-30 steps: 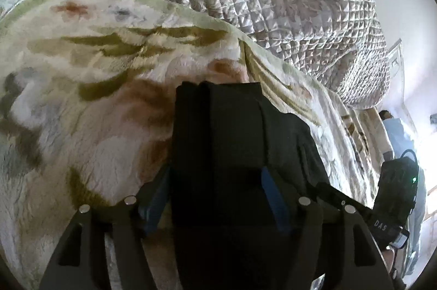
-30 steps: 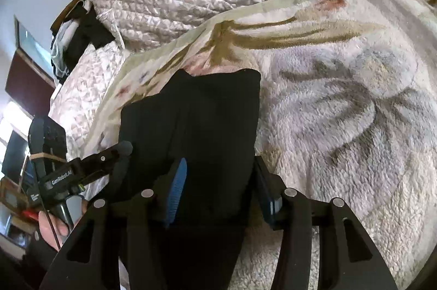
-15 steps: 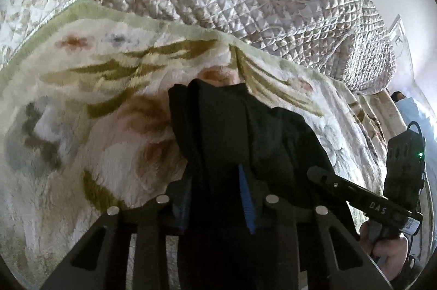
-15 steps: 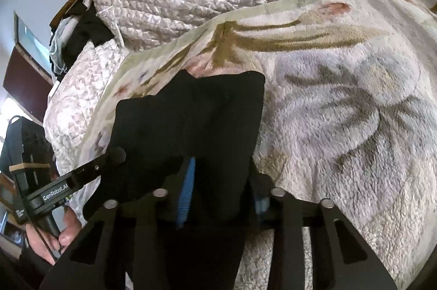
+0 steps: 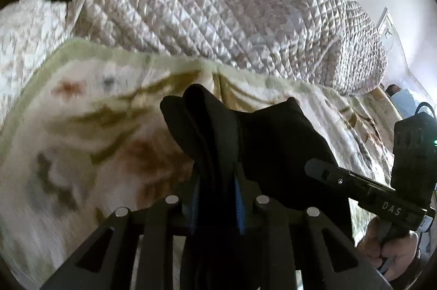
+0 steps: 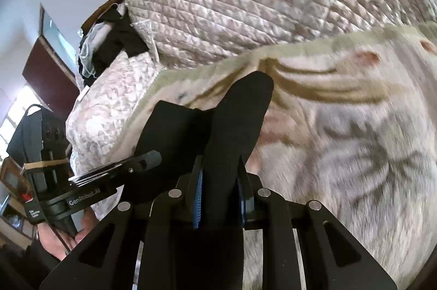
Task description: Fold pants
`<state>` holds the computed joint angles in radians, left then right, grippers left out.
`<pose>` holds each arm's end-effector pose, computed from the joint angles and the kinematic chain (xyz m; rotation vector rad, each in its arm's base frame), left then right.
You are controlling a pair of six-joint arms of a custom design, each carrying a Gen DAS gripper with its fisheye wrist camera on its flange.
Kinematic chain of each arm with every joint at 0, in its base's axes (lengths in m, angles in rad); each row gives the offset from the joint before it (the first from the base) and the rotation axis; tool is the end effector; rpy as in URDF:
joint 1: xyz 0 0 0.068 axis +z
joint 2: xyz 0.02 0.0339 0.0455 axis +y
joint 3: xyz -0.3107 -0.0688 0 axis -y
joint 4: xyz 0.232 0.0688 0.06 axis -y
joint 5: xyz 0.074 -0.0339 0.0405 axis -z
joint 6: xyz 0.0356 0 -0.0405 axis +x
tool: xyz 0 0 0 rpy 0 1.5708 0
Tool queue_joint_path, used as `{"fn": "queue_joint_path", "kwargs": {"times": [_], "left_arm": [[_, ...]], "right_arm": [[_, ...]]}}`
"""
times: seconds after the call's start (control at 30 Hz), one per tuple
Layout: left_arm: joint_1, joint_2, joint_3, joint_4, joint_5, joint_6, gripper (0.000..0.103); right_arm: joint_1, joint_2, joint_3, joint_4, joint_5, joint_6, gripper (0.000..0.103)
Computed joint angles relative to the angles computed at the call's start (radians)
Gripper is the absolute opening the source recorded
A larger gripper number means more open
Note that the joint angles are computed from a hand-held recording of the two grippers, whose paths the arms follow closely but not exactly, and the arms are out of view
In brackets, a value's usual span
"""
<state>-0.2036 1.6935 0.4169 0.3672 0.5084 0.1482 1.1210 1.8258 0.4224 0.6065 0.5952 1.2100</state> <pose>0.2387 -0.0670 0.1343 0.6362 2.3457 -0.6518 0.1347 0.2331 0.1214 0.3807 2.2336 0.5701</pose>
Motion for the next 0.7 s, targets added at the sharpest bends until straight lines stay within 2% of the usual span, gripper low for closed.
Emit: {"fn": "queue_joint_path", "kwargs": {"times": [0.13,0.33,0.4,0.47,0.57,0.7], "left_arm": [[0.015,0.048,0.136,-0.067,0.005,0.031,0.023],[0.013,0.185,0.303,-0.054,-0.036,0.016,0.023],[0.019,0.249,0.353,-0.043,-0.048,0.002,0.025],[0.017,0.314,0.398,-0.057,-0.088,-0.004,0.027],[0.020,0.392,0.452,-0.104,-0.154,-0.008,0.033],[0.041,0.351,0.393,-0.038,-0.191,-0.026,0.033]], "right_arm": [[-0.126,0.005,0.020,0.062,-0.095,-0.109,0.020],[-0.325,0.095,0.091,0.140,-0.268,-0.249,0.020],[-0.381,0.140,0.127,0.124,-0.316,-0.281,0.024],[-0.404,0.166,0.159,0.052,-0.301,-0.276,0.026],[-0.394,0.164,0.131,0.043,-0.238,-0.277,0.027],[-0.351,0.108,0.120,-0.034,-0.179,-0.287,0.027]]}}
